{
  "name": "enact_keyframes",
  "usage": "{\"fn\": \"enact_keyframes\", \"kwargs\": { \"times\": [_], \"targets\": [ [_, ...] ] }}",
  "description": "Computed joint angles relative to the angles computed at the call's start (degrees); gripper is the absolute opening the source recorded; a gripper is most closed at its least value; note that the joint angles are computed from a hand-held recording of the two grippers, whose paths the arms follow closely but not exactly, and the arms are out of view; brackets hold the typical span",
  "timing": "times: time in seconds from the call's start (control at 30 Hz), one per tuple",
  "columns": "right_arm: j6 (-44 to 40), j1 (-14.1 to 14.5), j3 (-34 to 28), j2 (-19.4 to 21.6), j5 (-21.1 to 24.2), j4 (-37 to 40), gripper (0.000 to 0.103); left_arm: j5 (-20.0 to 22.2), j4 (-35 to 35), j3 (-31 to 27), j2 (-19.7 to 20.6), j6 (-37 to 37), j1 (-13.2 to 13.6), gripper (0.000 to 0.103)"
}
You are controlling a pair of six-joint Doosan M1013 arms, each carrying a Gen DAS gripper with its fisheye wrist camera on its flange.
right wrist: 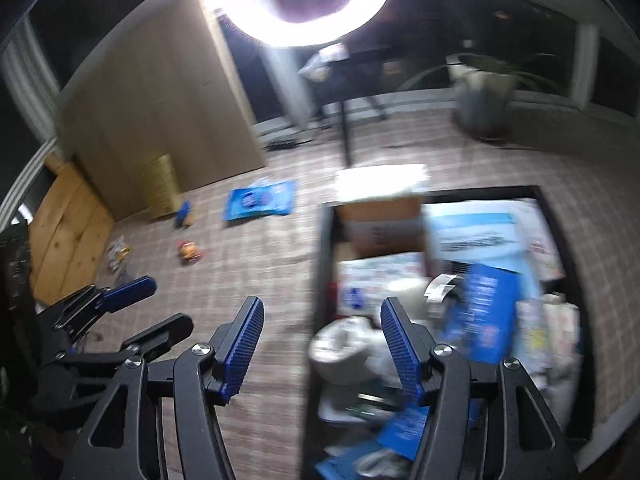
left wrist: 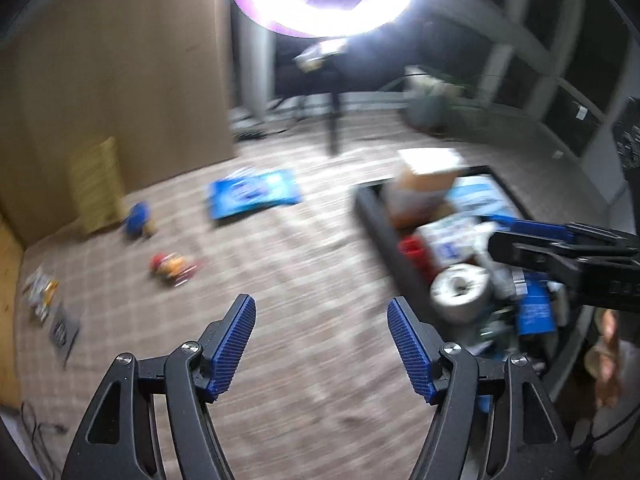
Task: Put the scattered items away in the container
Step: 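Grasp the grey pouch with the left gripper while the right grasps the toy figure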
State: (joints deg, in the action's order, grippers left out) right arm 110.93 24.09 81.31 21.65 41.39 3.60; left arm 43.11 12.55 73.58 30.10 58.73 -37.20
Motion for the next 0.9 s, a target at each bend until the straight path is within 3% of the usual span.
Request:
{"fn": "enact_keyframes", "kwargs": {
  "times": [0.17, 0.5, 0.67, 0.9],
  "targets": [
    [-5.05, 1.69, -5.00, 4.09, 2.67, 4.08, 0.057, 1.31, 2.66, 4.57, -2.03, -5.31, 3.67, 0.074],
    [-9.04, 3.96, -18.91, 14.89, 11.48, 6.76, 0.057, 4.17, 0.30, 11.57, -4.22, -11.77, 12.83, 0.077],
    [-11.10, 5.03, -27.63, 20.85, 17.62, 6.99, 0.057, 5.13, -4.31, 11.86, -3.02, -11.36, 16.67, 0.079],
    [-14.12, 6.39, -42.51, 30.22, 26.82, 5.99, 0.057, 7.15, -8.28, 9.85, -0.51, -12.72, 20.05, 0.079]
  ]
}}
